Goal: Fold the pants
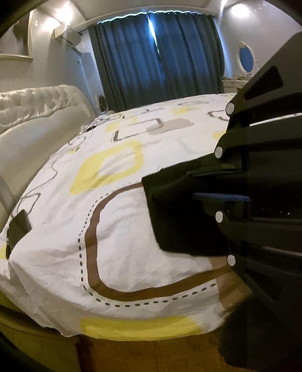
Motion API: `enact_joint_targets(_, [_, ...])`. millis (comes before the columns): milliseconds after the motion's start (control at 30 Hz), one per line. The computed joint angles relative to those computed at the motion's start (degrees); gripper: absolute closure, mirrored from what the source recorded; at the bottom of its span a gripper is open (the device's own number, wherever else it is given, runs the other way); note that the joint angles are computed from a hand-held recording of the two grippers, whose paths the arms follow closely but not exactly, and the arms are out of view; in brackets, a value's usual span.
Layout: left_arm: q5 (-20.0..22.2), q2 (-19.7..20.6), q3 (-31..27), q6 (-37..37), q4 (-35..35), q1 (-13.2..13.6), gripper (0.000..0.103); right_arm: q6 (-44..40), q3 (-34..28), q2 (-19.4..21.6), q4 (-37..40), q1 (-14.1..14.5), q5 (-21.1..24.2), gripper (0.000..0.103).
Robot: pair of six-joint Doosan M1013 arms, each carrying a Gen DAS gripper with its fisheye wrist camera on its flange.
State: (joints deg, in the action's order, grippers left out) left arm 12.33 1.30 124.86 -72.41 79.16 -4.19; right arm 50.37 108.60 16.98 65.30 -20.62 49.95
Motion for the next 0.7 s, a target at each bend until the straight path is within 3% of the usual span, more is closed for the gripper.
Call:
enact_joint_targets(67, [0.04, 0.21, 0.02, 3.03, -2.78, 0.17, 0.091, -0.18, 0.52, -0.40, 0.07, -0.03, 0.21, 0.091])
enact_joint_targets(233, [-0.30, 0.38, 0.88, 1.02, -1.53, 0.60, 0.091, 0.74, 1.87, -0.61, -1.44, -0.11, 0.60, 0.091])
enact_joint_targets(567, [-1.71, 1.91, 0.85, 15.10, -14.87, 2.88, 0.091, 2.08, 2.42, 0.77, -1.95, -0.58, -0.37, 0.090])
enact_joint_targets(633, [-1.86, 2.35, 0.00, 21.24, -18.74, 3.44, 0.091, 1.86, 1.68, 0.34, -2.19, -0.61, -1.36, 0.084])
enact_joint_targets(700, [-1.83, 2.62, -0.49, 25.59, -20.78, 3.70, 0.091, 1.05, 1.02, 0.02, -1.23, -0.92, -1.94, 0.058])
